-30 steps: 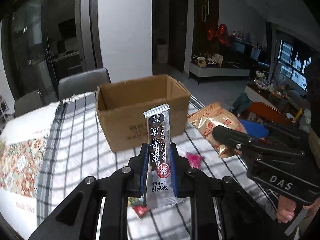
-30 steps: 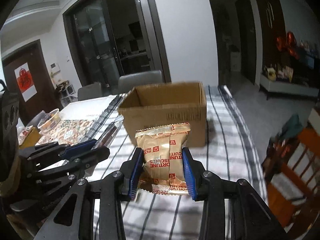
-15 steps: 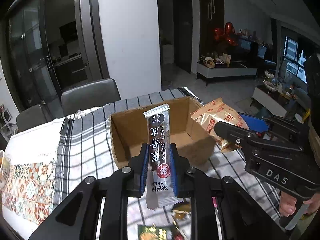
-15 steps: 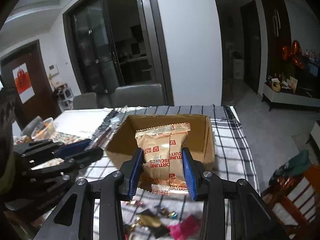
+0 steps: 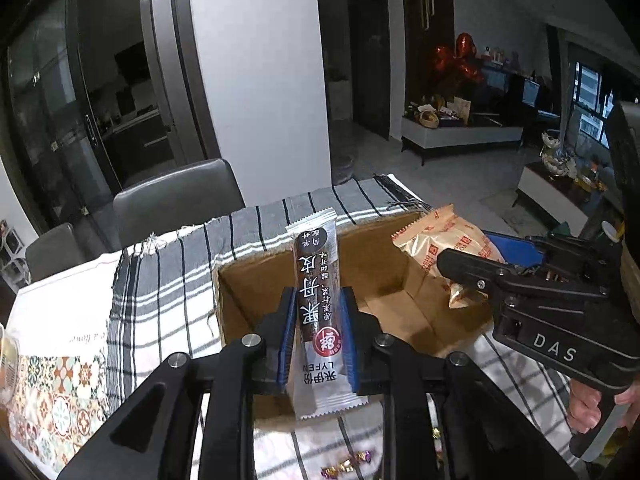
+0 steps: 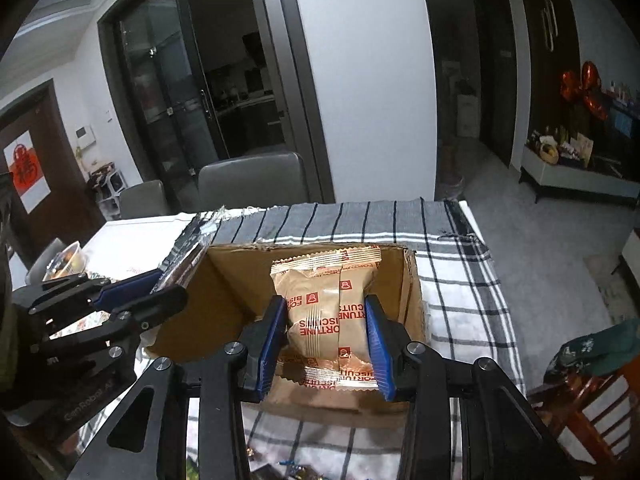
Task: Organize snacks
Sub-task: 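Open both grippers to drop the snacks into the box and withdraw, then grasp a wrapped candy with the left gripper while the right gripper grasps another candy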
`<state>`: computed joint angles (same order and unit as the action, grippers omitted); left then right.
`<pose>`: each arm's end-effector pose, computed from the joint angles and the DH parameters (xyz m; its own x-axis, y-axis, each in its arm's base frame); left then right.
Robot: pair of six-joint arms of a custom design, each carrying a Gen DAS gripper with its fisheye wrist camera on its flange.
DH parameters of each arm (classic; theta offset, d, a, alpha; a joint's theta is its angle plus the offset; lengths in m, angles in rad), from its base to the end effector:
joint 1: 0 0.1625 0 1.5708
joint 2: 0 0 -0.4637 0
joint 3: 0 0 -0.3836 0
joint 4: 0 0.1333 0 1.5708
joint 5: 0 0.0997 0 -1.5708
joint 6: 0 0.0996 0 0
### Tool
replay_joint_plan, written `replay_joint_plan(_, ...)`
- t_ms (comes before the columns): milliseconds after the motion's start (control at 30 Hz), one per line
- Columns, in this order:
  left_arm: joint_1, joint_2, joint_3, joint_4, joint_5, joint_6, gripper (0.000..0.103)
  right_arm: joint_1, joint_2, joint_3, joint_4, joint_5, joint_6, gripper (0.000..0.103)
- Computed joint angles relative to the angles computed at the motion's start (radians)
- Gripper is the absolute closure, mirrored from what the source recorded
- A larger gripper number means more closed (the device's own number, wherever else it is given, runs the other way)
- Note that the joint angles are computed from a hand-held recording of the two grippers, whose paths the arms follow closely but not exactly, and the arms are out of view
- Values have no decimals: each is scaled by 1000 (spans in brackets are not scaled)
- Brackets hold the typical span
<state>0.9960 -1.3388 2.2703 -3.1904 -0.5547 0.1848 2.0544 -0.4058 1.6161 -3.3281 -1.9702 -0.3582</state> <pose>-0.0594 -0.4927 0.3287 -0.6459 -0.0448 -0.7621 0.5480 0.6679 -0.5036 0.4065 -0.5706 -0.0399 -0.7127 -0.4986 0.4934 -0.6908 0.6208 -0.3707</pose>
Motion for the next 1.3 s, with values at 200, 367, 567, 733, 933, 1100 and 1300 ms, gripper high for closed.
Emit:
replay_joint_plan(200, -26, 58, 26, -238, 101, 130, 34, -4, 6, 19, -46, -73, 24, 39)
replay_joint_plan(367, -73, 31, 95, -277, 136, 120, 33, -2, -18, 95, -122, -75, 31, 37)
replay_joint_plan(567, -141, -28, 196, -240, 162, 47, 33, 20, -27, 192, -274, -87, -18, 18)
replay_joint_plan(733, -195, -32, 279, -293, 210, 32, 33, 21, -45, 267, -313, -67, -30, 18)
replay_joint_plan(933, -246, -55, 380, -265, 259, -43, 33, 15, -56, 326, -302, -26, -59, 18)
replay_joint_plan(1100, -262, -91, 445, -144, 275, -172, 33, 13, -42, 347, -263, -27, -92, 18)
replay_joint_plan(1300, -188, -156, 456, 52, 183, -318, 33, -1, -13, 343, -185, -65, -118, 19)
